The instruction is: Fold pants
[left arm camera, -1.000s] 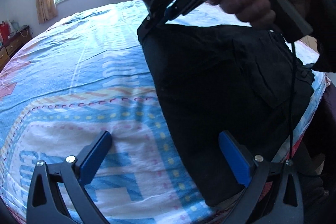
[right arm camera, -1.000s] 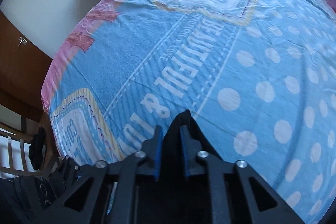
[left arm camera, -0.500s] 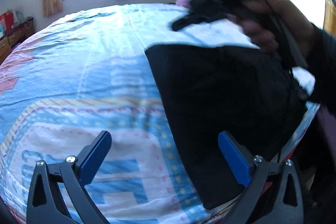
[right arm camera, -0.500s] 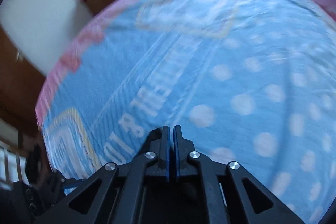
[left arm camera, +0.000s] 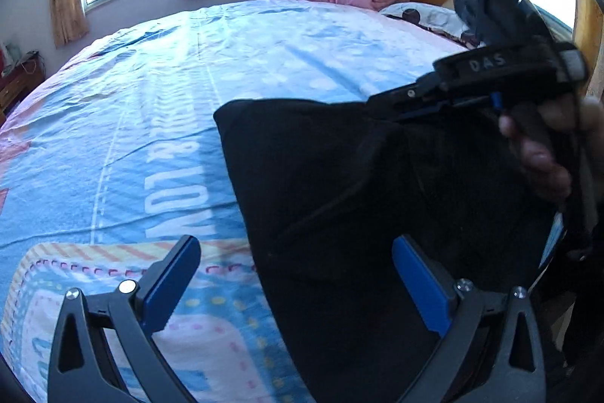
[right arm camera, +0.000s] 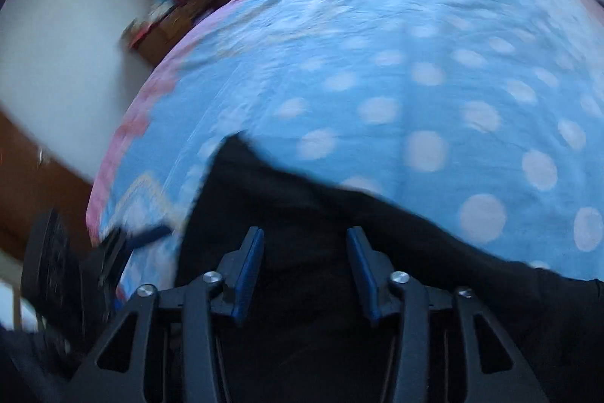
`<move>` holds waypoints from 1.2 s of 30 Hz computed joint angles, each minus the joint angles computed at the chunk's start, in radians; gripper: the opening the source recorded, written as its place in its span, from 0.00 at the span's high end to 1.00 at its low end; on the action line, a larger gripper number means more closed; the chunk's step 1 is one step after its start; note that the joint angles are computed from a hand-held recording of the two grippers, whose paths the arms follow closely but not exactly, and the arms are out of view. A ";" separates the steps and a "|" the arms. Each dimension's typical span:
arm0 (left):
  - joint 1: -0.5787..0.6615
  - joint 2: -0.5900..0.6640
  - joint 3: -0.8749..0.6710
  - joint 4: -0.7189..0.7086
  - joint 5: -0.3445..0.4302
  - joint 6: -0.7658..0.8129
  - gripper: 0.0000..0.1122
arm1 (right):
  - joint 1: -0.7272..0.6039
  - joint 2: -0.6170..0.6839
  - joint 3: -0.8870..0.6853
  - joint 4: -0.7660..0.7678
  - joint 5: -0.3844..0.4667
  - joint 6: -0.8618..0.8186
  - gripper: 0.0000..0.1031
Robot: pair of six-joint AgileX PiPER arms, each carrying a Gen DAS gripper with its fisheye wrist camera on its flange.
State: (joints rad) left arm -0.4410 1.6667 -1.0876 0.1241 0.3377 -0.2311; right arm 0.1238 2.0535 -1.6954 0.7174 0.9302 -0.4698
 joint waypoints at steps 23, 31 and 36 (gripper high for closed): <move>-0.050 0.146 -0.303 0.054 0.157 -0.018 0.08 | -0.379 -0.408 0.722 0.754 -0.122 -0.558 0.56; -0.079 0.165 -0.285 0.134 0.167 -0.084 0.08 | -0.385 -0.284 0.599 0.696 -0.185 -0.442 0.44; -0.089 0.121 -0.248 0.163 0.177 -0.113 0.08 | -0.360 -0.463 0.686 0.577 -0.222 -0.408 0.44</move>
